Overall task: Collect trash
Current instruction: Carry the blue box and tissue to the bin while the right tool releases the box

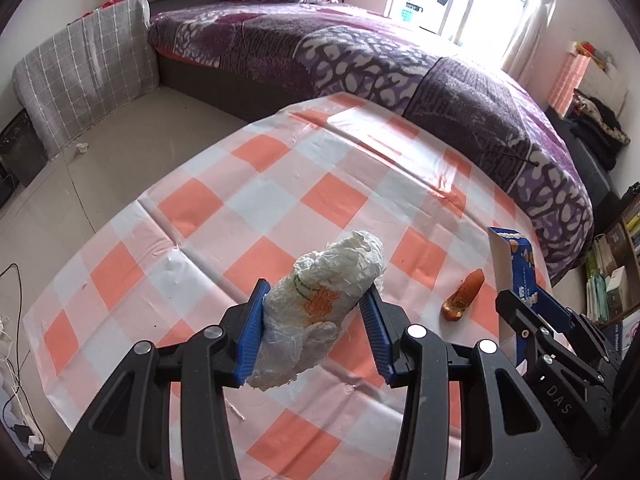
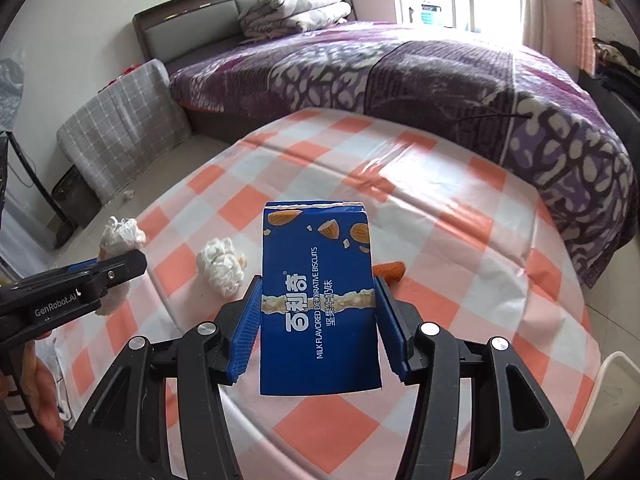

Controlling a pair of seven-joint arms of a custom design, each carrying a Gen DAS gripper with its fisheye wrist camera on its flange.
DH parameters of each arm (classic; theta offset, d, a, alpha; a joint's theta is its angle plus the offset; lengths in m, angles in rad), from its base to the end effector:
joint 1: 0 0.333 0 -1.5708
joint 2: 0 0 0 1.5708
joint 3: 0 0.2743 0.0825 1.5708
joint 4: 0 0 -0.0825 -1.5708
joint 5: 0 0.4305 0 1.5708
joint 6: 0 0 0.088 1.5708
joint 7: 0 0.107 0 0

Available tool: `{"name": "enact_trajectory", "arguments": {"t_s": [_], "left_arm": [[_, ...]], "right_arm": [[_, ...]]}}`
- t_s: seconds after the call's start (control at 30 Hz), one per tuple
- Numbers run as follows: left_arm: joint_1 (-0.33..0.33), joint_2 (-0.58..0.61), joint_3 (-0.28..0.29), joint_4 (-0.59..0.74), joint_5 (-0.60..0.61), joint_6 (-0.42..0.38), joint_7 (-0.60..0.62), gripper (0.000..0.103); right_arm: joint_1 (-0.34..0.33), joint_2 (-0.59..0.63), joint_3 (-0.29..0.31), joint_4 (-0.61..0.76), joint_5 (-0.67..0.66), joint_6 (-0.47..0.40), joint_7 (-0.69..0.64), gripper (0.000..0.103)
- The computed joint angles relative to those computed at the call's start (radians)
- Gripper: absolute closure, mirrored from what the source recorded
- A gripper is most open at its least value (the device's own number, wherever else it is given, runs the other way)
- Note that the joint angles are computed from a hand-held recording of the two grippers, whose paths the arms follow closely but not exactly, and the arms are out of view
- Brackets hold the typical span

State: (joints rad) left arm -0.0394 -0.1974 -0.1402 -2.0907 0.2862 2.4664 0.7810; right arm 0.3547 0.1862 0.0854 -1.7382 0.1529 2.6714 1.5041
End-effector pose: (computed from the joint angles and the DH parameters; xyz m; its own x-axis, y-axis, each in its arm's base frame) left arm 0.5836 -0.1100 0.5165 0.3715 -0.9160 0.1514 -0.7288 -0.3887 -0.5637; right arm 0.6380 0.2914 0.4969 0.4184 -0.9011 -0.1136 -0.6964 -0.2380 -0.6770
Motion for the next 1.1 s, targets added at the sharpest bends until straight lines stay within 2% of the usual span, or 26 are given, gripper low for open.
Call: {"name": "enact_trajectory", "arguments": {"t_s": [0.2, 0.53, 1.1], "left_arm": [[-0.001, 0.010, -0.030, 0.024, 0.091, 0.013, -0.081, 0.057], [-0.027, 0.033, -0.062, 0.073, 0.236, 0.016, -0.210, 0.057], [-0.104, 0.109, -0.076, 0.170, 0.244, 0.043, -0.240, 0.057]], "right_arm": [[0.009, -0.053, -0.038, -0.065, -0.134, 0.101, 0.149, 0.052], [-0.029, -0.126, -0.040, -0.135, -0.235, 0.116, 0.259, 0.051], [-0.137, -0.258, -0.034, -0.251, -0.239, 0.137, 0.303, 0.051]]}}
